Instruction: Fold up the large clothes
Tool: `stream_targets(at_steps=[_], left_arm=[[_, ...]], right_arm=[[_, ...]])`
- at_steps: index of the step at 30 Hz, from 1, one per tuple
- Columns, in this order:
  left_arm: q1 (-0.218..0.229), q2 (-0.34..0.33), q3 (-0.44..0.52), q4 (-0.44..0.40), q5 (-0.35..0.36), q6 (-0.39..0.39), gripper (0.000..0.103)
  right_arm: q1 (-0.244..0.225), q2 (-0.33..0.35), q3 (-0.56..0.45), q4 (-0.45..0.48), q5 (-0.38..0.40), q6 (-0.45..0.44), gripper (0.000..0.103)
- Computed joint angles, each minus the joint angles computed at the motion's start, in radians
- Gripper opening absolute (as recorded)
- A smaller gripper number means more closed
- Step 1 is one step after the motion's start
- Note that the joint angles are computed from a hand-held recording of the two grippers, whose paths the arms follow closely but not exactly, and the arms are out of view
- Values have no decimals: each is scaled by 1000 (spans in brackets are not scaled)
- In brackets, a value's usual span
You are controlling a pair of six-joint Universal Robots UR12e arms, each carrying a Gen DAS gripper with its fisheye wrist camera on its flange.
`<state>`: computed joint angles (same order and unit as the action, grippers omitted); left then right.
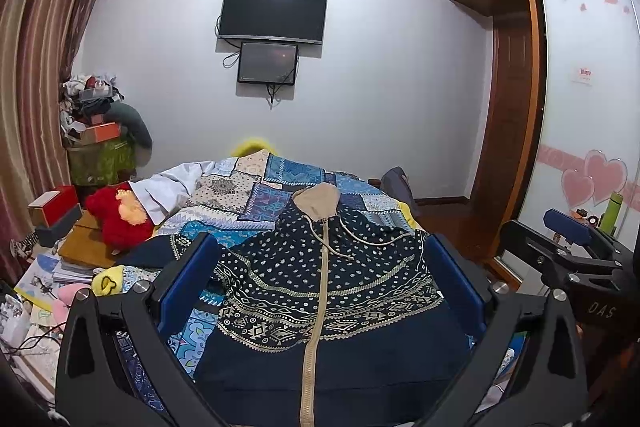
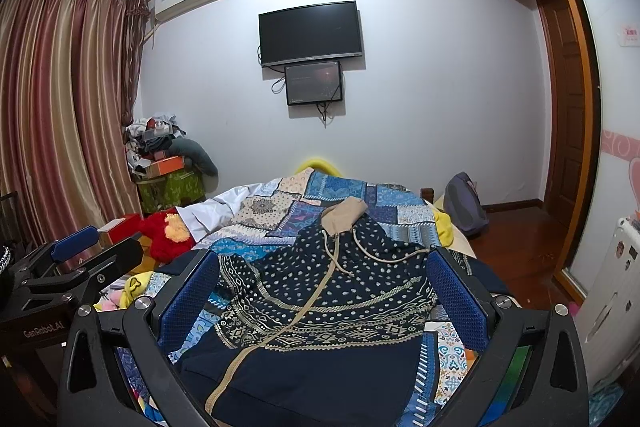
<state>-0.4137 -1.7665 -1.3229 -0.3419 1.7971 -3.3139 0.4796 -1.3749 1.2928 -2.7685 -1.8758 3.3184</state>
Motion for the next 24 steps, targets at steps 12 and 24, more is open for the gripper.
stream_targets(at_steps=[12,24], left_arm=[[0,-2,8,-6,1,5,103],[-4,-3,9,-5,5,8,103]], right_arm=[[0,1,-1,2,1,-1,103],[-2,5,3,-6,-1,0,103]])
